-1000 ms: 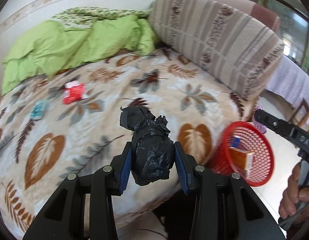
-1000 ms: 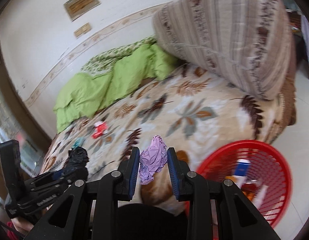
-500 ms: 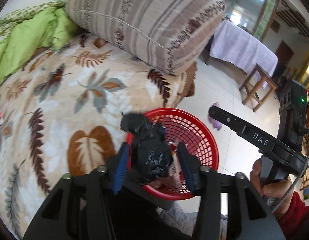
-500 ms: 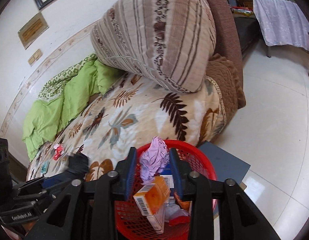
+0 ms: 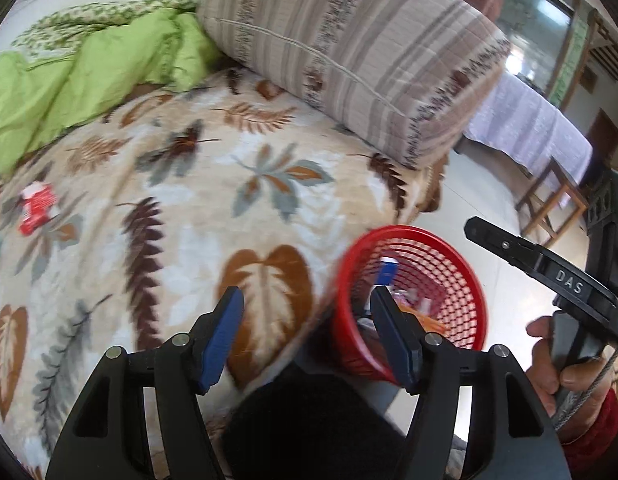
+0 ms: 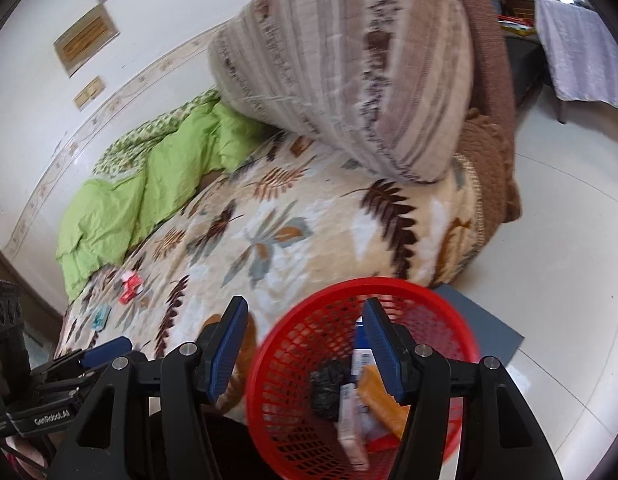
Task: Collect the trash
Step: 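Move both tools back over the teal packet and red wrapper on the bed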
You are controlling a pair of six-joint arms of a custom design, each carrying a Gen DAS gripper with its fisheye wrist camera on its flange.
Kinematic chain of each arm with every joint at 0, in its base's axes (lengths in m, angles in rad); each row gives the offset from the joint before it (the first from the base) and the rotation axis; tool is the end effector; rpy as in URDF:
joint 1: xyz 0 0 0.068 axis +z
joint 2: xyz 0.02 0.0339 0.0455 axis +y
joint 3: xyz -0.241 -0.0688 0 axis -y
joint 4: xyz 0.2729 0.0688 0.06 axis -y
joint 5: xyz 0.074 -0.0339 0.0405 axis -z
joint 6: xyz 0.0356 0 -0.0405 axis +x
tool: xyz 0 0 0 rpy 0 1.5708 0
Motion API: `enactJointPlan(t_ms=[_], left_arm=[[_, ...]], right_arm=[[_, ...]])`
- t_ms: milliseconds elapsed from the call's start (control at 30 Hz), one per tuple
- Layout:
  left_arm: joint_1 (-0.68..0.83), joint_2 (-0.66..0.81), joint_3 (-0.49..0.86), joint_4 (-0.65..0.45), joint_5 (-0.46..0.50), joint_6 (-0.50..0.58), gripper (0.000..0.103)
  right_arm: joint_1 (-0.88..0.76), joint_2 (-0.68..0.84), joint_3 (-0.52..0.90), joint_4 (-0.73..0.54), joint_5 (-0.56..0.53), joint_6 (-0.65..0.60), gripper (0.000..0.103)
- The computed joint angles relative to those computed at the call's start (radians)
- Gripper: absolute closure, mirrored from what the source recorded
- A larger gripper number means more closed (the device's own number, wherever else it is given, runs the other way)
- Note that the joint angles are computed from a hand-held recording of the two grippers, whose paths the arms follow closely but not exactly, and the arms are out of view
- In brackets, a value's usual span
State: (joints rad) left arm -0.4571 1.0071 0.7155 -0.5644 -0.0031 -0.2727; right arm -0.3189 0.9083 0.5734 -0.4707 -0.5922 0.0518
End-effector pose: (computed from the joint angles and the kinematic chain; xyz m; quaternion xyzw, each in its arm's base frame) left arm 0.2169 -0.1066 0.2135 0.0857 0.9329 -0.1235 0.3273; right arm 0.2160 -0.0504 0.1958 0.0565 0.8922 0.2207 0.3899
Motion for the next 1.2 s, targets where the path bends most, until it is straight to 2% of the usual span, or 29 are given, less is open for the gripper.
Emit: enactJointPlan(t_ms=[167,300,600,700,800,967,1033,1067,1133,1200], left_arm=[[0.175,-0.111,-0.069,-0.038,0.032,0.061,0.038],[0.35,-0.162,-0.108,-0.056,0.074,0.127,0.038],[0.793,-0.124,-0.124,-0.006,0.224,0.272,0.037],[0.933,-0.037,-0.102,0.07,0.23,0.314,0.031],[1.032,0.084,-0.055,0.175,0.19,0.34,0.028],[1.14,0.401,0.116,0.363,0.086,0.349,0.023],[1.185,0.54,0.206,0.42,0.101,0.335,0.018],[1.201,0.594,0.244,0.431,0.109,0.324,0.015],[1.225,0.711,0.331,0.443,0.119,0.296,0.015],[1.246,0.81,0.428,0.395,0.168,0.28,0.015]], right_arm=[[0.214,0.01,0.01,0.034,0.071,0.034,0.04],[0.395,0.077,0.052,0.073,0.137,0.072,0.04],[0.715,0.336,0.222,0.177,0.256,0.128,0.04],[0.775,0.435,0.302,0.189,0.271,0.137,0.04],[0.829,0.545,0.395,0.205,0.293,0.148,0.04],[0.886,0.745,0.566,0.209,0.304,0.154,0.04],[0.902,0.828,0.646,0.202,0.303,0.147,0.04],[0.911,0.876,0.694,0.194,0.309,0.139,0.04],[0.923,0.959,0.782,0.175,0.312,0.124,0.04],[0.927,1.04,0.878,0.149,0.302,0.102,0.04]])
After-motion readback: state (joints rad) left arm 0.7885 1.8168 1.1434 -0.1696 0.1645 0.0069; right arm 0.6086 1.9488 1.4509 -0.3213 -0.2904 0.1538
